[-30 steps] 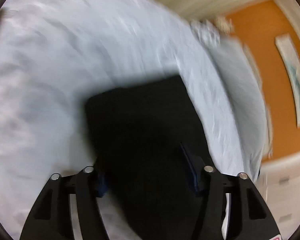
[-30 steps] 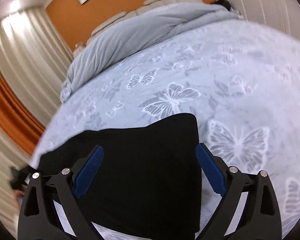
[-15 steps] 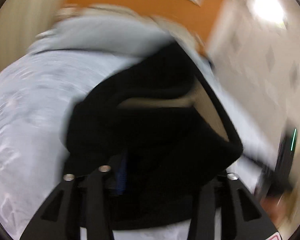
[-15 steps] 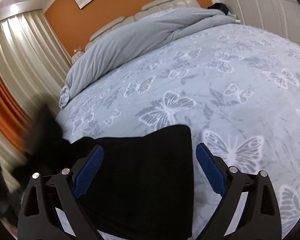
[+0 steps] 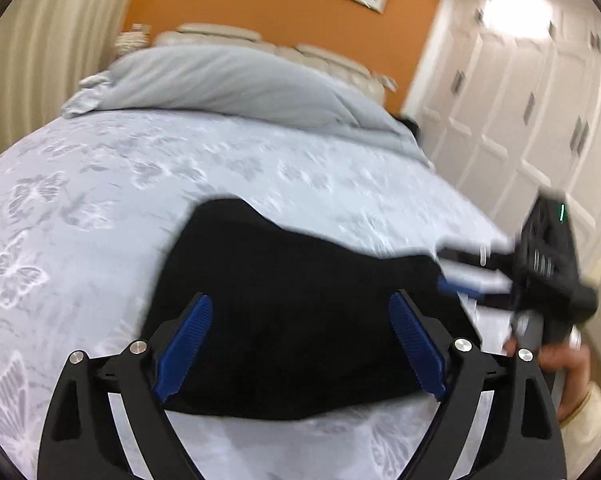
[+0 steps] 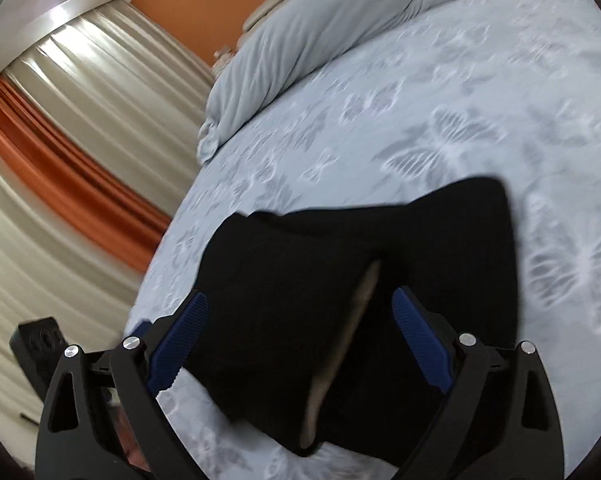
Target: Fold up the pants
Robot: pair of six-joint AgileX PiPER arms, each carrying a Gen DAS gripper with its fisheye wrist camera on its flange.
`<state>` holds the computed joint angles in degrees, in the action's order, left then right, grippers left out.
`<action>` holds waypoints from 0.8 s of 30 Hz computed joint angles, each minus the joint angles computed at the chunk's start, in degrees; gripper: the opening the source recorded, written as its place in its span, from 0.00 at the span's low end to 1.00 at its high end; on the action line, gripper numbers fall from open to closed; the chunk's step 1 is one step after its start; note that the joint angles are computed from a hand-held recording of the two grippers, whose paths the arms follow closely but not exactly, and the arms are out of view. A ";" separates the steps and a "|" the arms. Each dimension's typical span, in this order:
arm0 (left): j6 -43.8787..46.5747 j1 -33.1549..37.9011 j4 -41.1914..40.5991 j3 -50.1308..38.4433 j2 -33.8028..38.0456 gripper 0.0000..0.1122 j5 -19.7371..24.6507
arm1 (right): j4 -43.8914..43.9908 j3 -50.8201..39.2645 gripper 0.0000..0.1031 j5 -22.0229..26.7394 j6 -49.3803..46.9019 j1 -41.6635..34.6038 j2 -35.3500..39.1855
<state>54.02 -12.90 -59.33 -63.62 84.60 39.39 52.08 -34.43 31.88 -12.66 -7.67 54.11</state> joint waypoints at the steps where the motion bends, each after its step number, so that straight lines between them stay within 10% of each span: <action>1: 2.57 3.55 -5.35 -0.06 -0.01 0.78 3.04 | 2.34 0.08 0.89 0.32 -2.05 -0.13 0.81; 7: -10.35 9.54 0.01 -8.75 5.74 0.81 0.42 | 13.43 0.32 0.86 0.12 -11.74 0.75 7.65; 13: -25.38 9.82 8.64 -15.48 12.67 0.81 0.61 | 12.56 -4.52 0.38 -7.56 -13.02 7.65 18.20; 15: -27.63 9.12 11.16 -15.76 12.98 0.81 -0.73 | 12.41 -6.68 0.08 -3.97 -11.70 5.02 16.86; 20: -26.08 9.21 9.51 -14.88 12.97 0.81 -1.13 | -12.76 -14.04 0.07 -3.11 4.43 5.71 3.74; 24: -27.17 6.39 13.31 -14.79 13.70 0.81 -2.53 | -22.34 -8.70 0.18 0.88 14.27 -1.36 11.05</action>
